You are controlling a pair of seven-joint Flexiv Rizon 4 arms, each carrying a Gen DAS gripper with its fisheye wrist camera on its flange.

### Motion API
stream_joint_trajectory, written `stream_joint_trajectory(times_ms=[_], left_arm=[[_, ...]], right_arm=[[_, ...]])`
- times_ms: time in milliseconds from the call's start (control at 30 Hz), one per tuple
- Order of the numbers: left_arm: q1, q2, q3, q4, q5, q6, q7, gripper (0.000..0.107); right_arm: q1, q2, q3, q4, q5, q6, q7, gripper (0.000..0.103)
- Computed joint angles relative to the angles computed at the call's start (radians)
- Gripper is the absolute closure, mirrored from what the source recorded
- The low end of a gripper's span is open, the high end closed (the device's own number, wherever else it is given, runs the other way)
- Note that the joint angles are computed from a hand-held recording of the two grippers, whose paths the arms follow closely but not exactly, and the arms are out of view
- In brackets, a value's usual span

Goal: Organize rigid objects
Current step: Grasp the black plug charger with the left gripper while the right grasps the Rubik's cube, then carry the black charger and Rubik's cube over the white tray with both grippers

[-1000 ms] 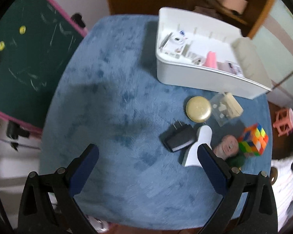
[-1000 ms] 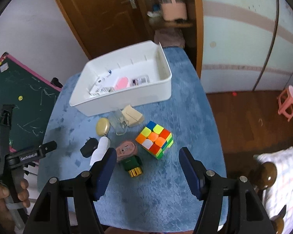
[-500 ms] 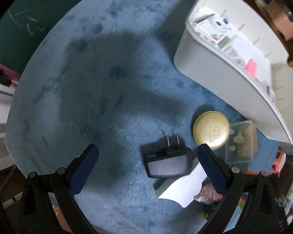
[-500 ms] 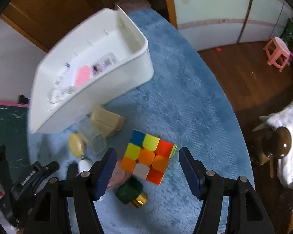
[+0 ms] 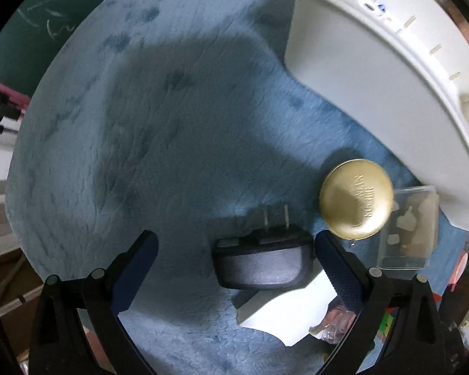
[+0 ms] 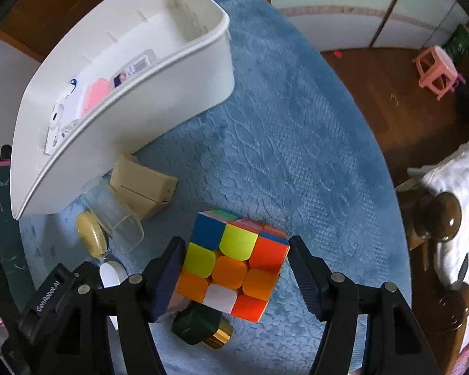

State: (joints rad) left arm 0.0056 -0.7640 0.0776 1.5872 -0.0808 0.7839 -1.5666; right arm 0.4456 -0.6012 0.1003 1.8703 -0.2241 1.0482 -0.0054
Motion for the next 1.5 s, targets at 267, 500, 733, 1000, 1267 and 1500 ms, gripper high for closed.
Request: stream_joint_trajectory(times_ms=[267,500,733,1000,1267,1500], left_arm=[[0.001,0.004,0.0,0.034,-0.005,0.02,-0.019,0.026],[0.005,0.019,-0.002,0.075,0.001,0.064,0.004,0.042],[0.041,0.059,-0.023,0.113,-0.011,0.103,0.124,0.042],[0.136,0.193,-0.072,0.196,-0.106,0.134,0.382,0.042],[0.113,0.28,-0.113,0.084,-0.188,0.103,0.558,0.042],[0.089,0.256,-0.154,-0.094,-0.258,0.075,0.699,0.042]], right_arm=[[-0.037,-0.027,0.038,-0.021,0.069,0.008,-0.045,0.034],[-0.04,-0.042,0.043,-0.043,0.09,-0.014,-0.094,0.036],[-0.009,-0.007,0.025,-0.007,0.064,0.006,-0.084,0.046],[0.039,0.104,-0.01,0.084,-0.042,0.03,-0.037,0.046],[0.051,0.264,-0.06,0.109,-0.297,-0.017,0.019,0.046],[0.001,0.321,-0.049,0.011,-0.461,-0.103,-0.007,0.046]])
